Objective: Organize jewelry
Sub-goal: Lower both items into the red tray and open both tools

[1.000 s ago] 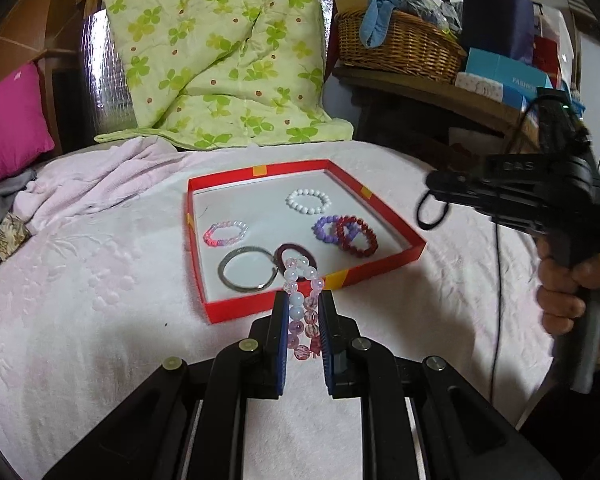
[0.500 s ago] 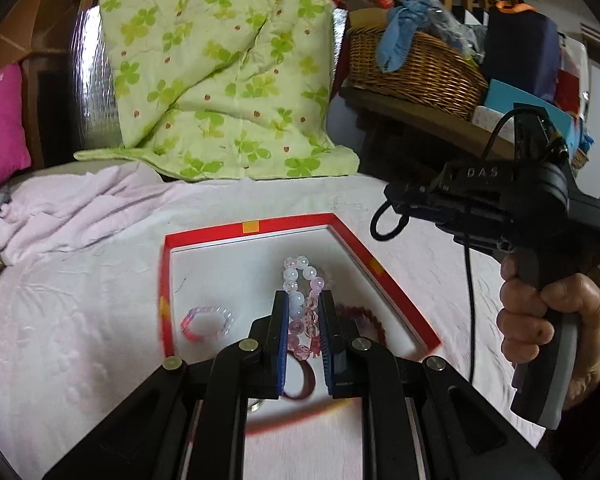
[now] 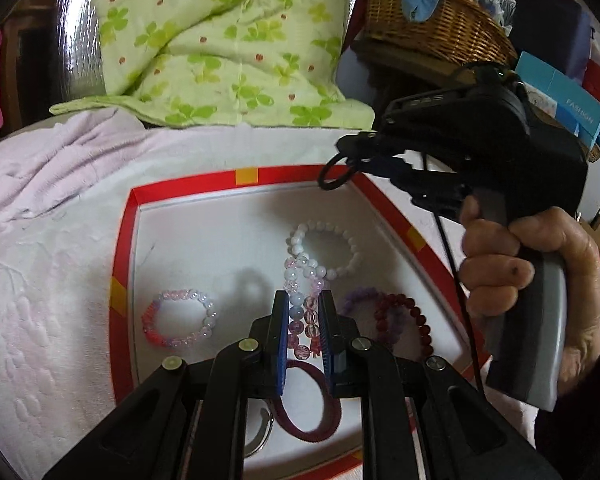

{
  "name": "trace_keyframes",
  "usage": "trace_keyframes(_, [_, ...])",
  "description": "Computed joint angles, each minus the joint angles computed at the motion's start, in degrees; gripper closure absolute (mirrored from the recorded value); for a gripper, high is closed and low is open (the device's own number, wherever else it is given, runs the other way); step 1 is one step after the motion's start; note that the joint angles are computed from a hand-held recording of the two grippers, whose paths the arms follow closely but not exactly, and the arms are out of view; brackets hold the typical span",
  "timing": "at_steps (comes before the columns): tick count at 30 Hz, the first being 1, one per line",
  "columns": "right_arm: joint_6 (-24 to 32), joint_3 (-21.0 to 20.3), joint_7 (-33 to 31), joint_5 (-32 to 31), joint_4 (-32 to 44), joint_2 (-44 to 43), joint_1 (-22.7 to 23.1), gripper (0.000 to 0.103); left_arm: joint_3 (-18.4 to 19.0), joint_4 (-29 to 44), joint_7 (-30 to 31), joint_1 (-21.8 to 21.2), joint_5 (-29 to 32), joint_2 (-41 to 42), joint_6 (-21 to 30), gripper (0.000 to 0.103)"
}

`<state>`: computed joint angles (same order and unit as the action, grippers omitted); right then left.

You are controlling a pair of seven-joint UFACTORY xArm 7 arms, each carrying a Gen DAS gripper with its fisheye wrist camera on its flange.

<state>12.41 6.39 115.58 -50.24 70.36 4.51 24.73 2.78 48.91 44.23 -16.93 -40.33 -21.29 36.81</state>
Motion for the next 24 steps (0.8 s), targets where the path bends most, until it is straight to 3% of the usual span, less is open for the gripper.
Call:
trace_keyframes(10, [1.38,-2.43,1.17,0.33,-0.19,2.44,1.63,0.081,-1.80,-0.49,-0.94,0.16,2.82,1.55,-2.76,0.086])
trace_keyframes(15, [3.20,-1.47,1.38,-0.10,-1.44,0.32,0.75,0.058,-1.49,-0.92,-2.25,0.09,4.02,0.43,-3.44,0.067])
trace_keyframes(16, [5.09,-0.95,0.73,-0.32,-1.14,-0.19,0.75,0.057,-1.37,-1.10,-2.54,0.19,4.35,-0.20,-3.54,0.065])
trace_keyframes(20, [8.36,1.23,-2.46,0.86,-0.94,-2.39,-0.06,0.057,-1.24,-2.61,-4.44,0.86,6.36,-3.04,-6.27,0.039])
trace_keyframes(24, [13.72,4.10,-7.14,2.96,0.04,-4.99,-0.30,0.057,-1.34,-3.64,-9.39,2.31,10.41,-5.77,-8.10,0.027])
